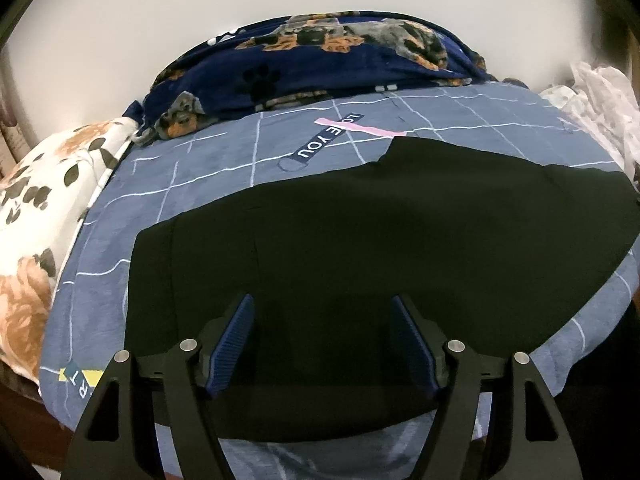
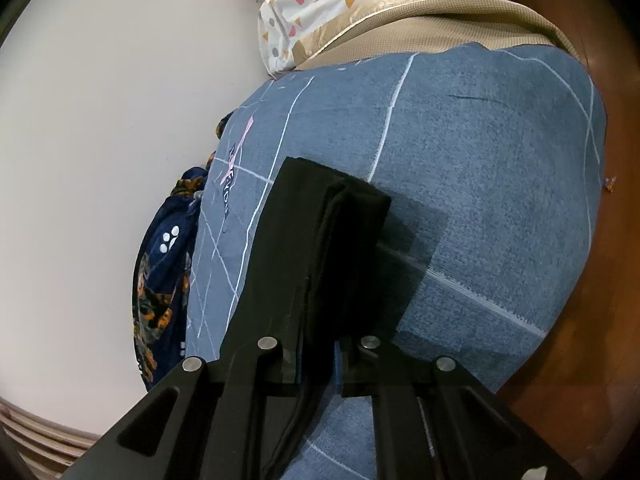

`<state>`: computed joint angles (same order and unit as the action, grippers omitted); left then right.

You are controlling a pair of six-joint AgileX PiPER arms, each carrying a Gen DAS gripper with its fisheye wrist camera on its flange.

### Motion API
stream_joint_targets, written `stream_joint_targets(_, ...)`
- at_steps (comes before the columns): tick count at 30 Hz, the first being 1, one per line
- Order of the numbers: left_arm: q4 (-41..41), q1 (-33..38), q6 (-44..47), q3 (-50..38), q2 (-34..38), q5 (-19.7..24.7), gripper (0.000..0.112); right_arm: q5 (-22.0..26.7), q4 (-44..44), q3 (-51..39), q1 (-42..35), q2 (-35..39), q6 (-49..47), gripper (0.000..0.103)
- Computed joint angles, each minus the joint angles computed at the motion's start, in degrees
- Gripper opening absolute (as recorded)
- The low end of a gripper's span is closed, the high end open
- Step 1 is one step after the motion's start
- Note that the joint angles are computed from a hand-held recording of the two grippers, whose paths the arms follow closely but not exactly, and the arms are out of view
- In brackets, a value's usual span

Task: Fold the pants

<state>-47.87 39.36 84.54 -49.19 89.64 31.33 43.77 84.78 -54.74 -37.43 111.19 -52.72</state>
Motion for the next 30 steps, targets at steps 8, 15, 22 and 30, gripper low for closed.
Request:
stream_joint_targets(8, 0.0, -0.86, 0.38, 1.13, -0.88, -2.55, 0.074, -0.19, 0.0, 0.23, 0.63, -1.74, 0.66, 0.01)
stream_joint_targets(15, 0.27, -0.76, -0.24, 0.95, -0.69, -2.75, 0.075, -0.56, -0.29, -0.08, 3.04, -4.71, 0.93, 0.011)
stream_joint_targets(22, 2.58, -1.29, -3.37, 0.35, -0.18, -3.68, 0.075, -1.23, 0.06, -0.18, 5.06, -6.12, 1.32, 0.011)
stream_joint_targets(30, 3.6, -1.26, -4.45, -0.02, 0.16, -3.74, 0.076, -2.07, 0.89, 0.29, 4.32, -5.27, 1.09, 0.01)
